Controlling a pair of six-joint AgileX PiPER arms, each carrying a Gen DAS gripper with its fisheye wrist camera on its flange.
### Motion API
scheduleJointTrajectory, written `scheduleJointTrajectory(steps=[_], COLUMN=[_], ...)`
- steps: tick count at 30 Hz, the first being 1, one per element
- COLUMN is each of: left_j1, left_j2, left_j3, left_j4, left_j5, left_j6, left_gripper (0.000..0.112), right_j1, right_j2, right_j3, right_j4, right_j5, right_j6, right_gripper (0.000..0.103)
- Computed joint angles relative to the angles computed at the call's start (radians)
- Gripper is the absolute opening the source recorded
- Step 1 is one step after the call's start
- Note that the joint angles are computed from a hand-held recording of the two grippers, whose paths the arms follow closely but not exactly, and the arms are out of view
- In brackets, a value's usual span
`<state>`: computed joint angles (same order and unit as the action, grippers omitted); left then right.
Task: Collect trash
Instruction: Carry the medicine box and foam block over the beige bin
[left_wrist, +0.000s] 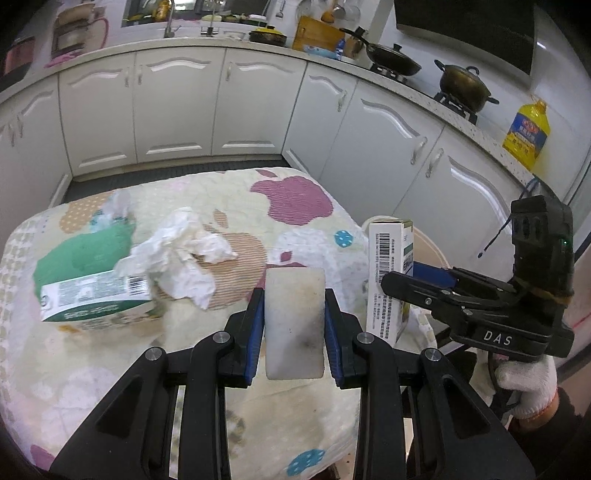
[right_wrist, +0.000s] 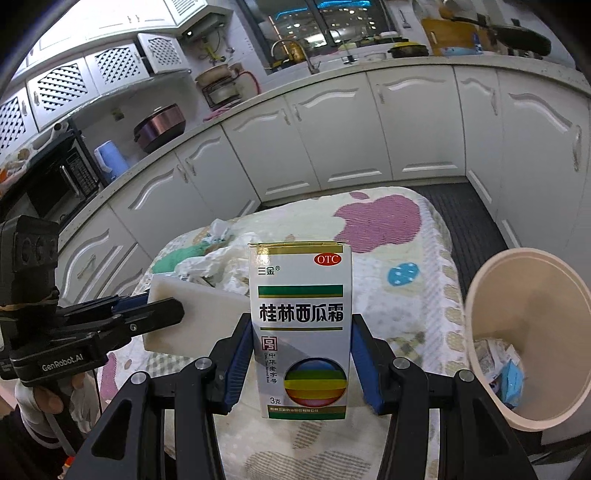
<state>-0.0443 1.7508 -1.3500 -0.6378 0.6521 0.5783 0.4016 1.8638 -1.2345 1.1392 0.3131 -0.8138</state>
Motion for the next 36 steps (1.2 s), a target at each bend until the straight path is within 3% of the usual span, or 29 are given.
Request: scheduleJointTrajectory(steps=[10, 20, 31, 36], left_j1=[-0.084, -0.166, -0.263, -0.319], left_j2=[0.067, 0.18, 0.41, 0.564], left_j3=[-0.084, -0.241, -0.592, -0.833], left_j4=[0.054, 0.039, 0.058, 0.122], left_j5=[-0.001, 0.047, 0.159, 0.224], left_j6=[-0.079, -0.129, -0.252, -0.352], left_gripper=[0.027, 0.027, 0.027, 0.027], right_j1=[-0.052, -0.148, -0.318, -0.381], right_j2=[-0.038, -0.085, -0.062, -0.003], right_j3=[0.067, 0.142, 0.17, 0.145], right_j4=[0.072, 0.128, 0.089, 0.085], right_j5=[-0.013, -0.027, -0.022, -0.017], right_j6=[-0.079, -0.15, -0.144, -0.14], right_gripper=[0.049, 0.049, 0.049, 0.049])
